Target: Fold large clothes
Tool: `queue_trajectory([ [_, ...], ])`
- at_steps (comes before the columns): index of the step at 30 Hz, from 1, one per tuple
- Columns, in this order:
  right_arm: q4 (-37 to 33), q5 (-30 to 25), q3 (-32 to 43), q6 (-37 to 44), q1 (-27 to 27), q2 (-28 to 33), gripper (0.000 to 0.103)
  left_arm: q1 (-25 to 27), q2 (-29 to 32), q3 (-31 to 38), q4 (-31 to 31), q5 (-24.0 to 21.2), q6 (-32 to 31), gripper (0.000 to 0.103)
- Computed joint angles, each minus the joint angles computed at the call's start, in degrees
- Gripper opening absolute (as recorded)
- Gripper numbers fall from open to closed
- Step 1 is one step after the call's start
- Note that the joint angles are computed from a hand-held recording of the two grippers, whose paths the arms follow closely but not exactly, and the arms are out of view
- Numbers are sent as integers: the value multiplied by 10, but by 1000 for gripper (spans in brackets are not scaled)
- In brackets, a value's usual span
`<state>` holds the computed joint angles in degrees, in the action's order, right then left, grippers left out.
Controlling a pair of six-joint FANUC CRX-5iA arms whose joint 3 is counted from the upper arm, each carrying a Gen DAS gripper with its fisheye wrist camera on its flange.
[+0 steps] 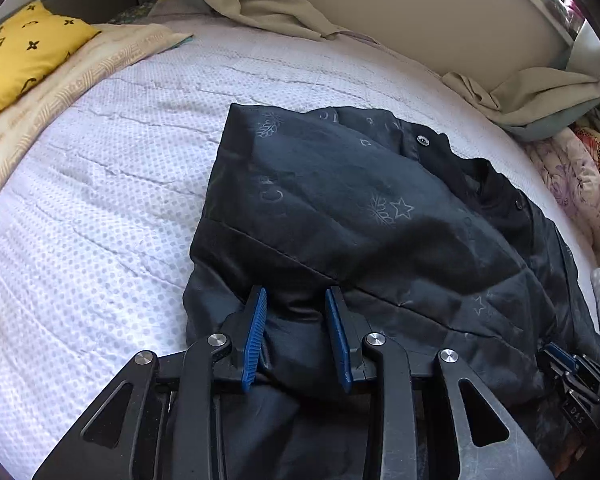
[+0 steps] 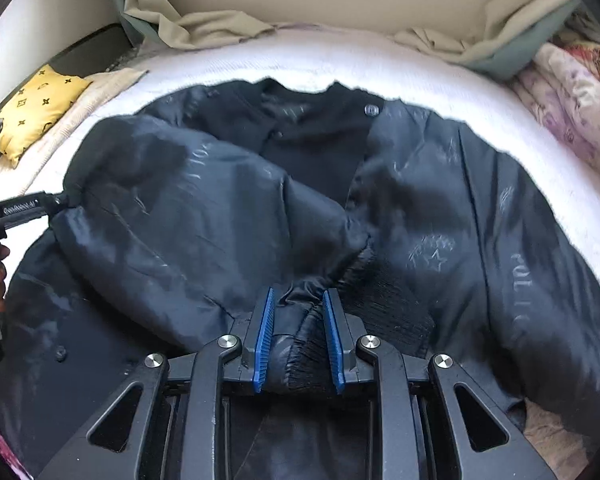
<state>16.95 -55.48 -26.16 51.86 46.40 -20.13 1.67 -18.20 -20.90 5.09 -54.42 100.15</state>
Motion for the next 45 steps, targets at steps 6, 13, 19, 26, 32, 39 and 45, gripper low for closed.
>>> queue_trajectory([
  [6, -16, 5, -2, 14, -9, 16, 23, -8, 11, -7, -4, 11, -4, 37],
  [13, -36, 29, -13, 31, -23, 9, 23, -3, 6, -20, 9, 22, -10, 37],
  [19, -35, 8, 5, 1, -21, -10, 26, -105, 13, 77, -164, -51, 104, 81],
  [26, -4, 19, 0, -31, -10, -30, 40, -145, 19, 94, -186, -63, 116, 103],
  [32, -37, 18, -3, -9, -25, -7, 42, -116, 39, 72, -152, -71, 115, 103],
  [39, -48, 26, -5, 5, -29, 2, 45, -138, 55, 89, -183, -80, 143, 103],
  [45, -122, 5, 40, -26, -84, -60, 52, -140, 47, 100, -183, -89, 157, 102],
])
